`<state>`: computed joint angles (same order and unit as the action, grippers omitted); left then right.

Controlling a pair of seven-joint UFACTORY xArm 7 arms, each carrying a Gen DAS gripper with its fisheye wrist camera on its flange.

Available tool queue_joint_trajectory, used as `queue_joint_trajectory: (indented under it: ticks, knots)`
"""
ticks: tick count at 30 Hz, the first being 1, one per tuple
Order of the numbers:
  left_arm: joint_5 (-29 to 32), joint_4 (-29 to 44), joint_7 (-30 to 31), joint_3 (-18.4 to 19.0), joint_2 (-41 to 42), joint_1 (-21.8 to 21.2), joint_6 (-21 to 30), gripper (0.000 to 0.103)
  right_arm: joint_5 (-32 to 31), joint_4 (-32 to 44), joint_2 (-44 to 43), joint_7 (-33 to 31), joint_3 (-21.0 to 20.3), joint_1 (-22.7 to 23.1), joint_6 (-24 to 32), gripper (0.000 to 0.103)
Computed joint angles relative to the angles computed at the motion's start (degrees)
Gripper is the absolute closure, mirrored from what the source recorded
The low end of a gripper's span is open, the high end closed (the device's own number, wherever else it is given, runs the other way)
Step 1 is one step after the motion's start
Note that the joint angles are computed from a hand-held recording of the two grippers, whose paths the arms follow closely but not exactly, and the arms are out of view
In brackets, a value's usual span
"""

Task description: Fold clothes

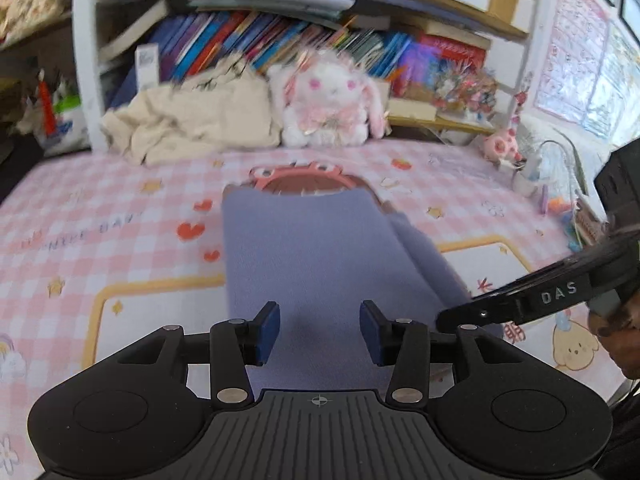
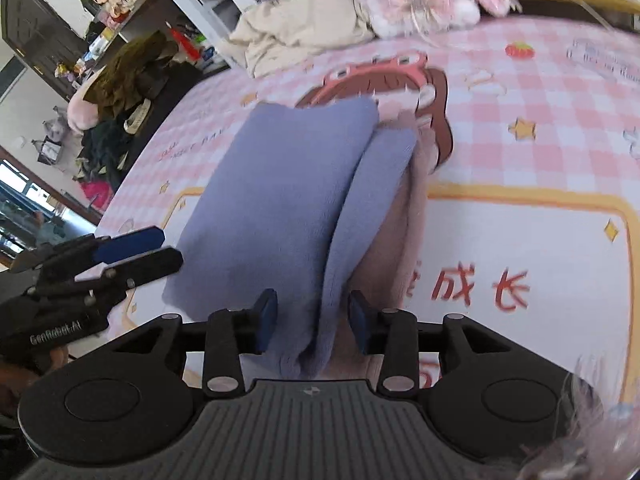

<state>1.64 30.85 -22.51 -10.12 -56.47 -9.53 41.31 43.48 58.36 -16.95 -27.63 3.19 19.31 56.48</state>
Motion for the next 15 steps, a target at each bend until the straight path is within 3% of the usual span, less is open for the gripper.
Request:
queue_joint_trajectory:
  ticks: [1, 7, 10, 15]
  knots:
    - [0.3, 0.5, 0.3, -0.2, 1.1, 0.1, 2.0, 0.060, 0.1, -0.1, -0.2, -0.5, 0.0, 0.1, -0.2, 0.088]
    - [2.4, -0.3, 0.7, -1.9, 1.8, -0.2, 3.3, 0.060, 0.1, -3.6, -5.7, -7.5, 0.6, 2.1, -6.4, 0.090]
    - [2.0, -1.0, 0.5, -1.4, 1.3, -0.8, 3.3, 0.059, -4.8, -2.9, -3.0, -2.1, 1.4, 1.5, -4.7, 0.089]
    - [1.8, -0.4, -1.4, -2.0, 0.7, -0.5, 4.3, 0.054, -4.6, -2.6, -2.3, -0.6, 0.7, 1.6, -3.7, 0.085]
